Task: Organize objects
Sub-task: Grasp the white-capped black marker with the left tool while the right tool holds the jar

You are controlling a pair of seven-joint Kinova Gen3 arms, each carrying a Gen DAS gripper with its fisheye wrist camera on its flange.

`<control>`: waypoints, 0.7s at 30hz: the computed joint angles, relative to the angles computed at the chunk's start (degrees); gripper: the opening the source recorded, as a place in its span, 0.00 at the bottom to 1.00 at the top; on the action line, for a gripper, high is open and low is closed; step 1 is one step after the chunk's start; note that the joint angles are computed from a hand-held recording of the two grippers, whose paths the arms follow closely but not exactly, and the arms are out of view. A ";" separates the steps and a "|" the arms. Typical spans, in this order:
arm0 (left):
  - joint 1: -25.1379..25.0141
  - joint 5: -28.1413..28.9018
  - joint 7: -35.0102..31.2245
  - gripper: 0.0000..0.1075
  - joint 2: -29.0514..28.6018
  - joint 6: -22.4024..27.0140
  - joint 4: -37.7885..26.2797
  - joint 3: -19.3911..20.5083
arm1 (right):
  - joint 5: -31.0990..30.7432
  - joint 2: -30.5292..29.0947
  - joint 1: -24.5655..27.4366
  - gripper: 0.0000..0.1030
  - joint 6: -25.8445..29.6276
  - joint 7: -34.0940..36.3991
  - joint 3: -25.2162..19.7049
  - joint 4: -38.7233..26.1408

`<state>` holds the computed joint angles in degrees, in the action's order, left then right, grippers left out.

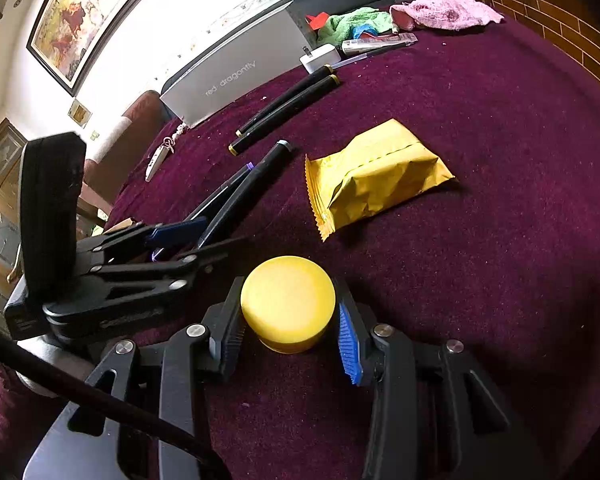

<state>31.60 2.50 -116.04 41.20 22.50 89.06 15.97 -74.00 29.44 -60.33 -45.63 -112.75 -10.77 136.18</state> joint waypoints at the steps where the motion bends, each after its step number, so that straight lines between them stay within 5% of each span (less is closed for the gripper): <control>1: -0.01 -0.15 -0.64 0.58 -0.19 -1.78 1.10 0.33 | 0.10 0.04 0.03 0.37 -0.05 -0.07 -0.01 0.01; 5: -1.45 0.70 -1.06 0.57 0.13 -5.74 3.43 1.80 | 0.86 0.20 0.01 0.37 -0.68 -1.54 -0.24 0.51; 7: -2.37 0.53 -1.20 0.44 0.09 -5.59 3.72 2.70 | 1.22 0.33 -0.07 0.37 -0.89 -1.99 -0.13 0.64; 9: -5.34 2.23 -2.85 0.11 0.66 -2.58 2.81 5.55 | 0.61 0.38 -0.33 0.38 -0.79 -1.09 0.11 0.34; 18: -8.46 5.90 -3.73 0.10 -1.81 -3.83 7.64 6.46 | -7.02 0.57 -0.61 0.39 -0.55 9.42 -0.34 -2.93; 21: -6.07 5.46 -2.48 0.10 -2.14 -5.14 8.15 4.16 | -8.54 0.76 -0.39 0.39 -1.16 11.19 -1.12 -3.54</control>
<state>25.53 7.95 -118.53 39.06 17.36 97.20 20.14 -82.54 30.20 -60.72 -46.79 -101.56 -11.89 132.64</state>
